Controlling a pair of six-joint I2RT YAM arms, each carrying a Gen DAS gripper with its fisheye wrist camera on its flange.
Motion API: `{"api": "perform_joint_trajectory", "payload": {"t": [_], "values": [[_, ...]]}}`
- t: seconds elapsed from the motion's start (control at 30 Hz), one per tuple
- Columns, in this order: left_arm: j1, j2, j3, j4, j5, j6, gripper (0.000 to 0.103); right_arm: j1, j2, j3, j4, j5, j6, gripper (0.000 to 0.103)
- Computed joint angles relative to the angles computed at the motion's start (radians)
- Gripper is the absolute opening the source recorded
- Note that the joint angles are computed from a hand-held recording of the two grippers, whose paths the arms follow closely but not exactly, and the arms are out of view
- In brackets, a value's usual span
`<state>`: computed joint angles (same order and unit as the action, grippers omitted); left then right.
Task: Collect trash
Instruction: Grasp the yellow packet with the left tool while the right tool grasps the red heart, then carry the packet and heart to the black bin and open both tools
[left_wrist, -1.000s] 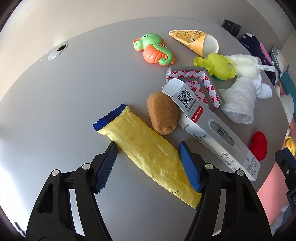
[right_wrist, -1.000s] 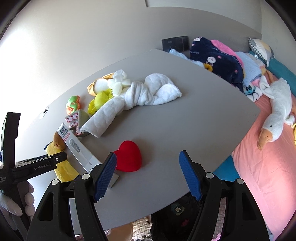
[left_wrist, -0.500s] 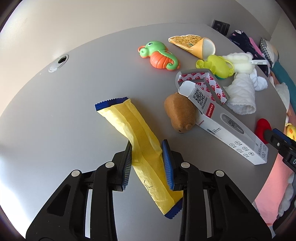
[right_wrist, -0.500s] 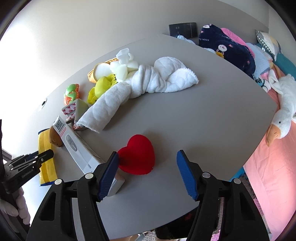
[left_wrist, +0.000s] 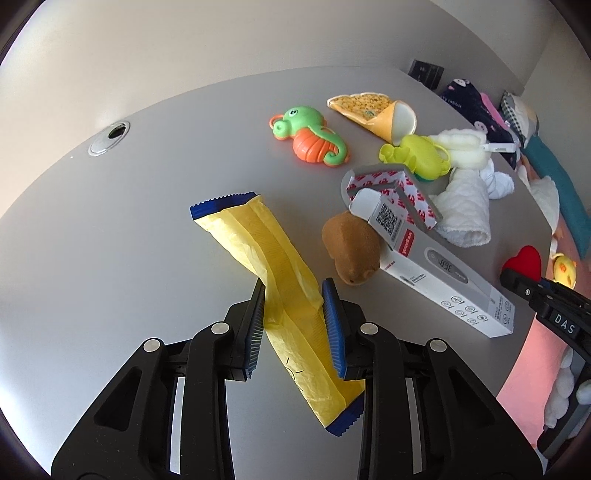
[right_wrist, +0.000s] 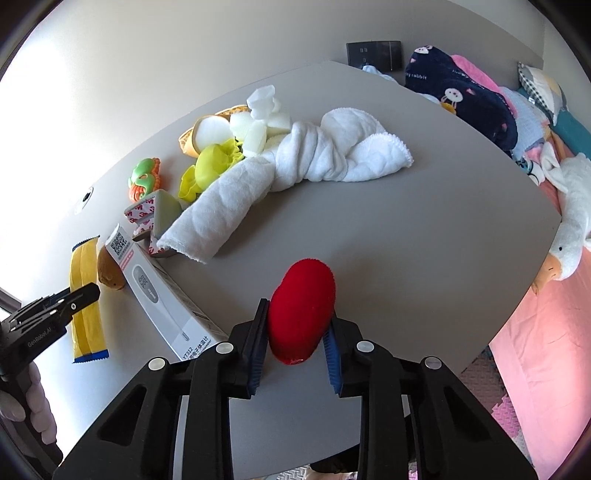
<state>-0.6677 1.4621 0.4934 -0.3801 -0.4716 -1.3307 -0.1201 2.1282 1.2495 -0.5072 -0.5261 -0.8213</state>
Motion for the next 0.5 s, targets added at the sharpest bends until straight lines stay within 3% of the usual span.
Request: {"api": "perform_joint_trajectory", "payload": {"t": [0.17, 0.5], "values": [[-0.008, -0.061, 0.025, -0.058, -0.027, 0.032, 0.03, -0.026, -0.022, 0.014, -0.028, -0.018, 0.003, 0.029], [0.016, -0.001, 0.151, -0.004, -0.013, 0.198, 0.03, -0.095, -0.053, 0.019, -0.072, -0.045, 0.007, 0.029]]}}
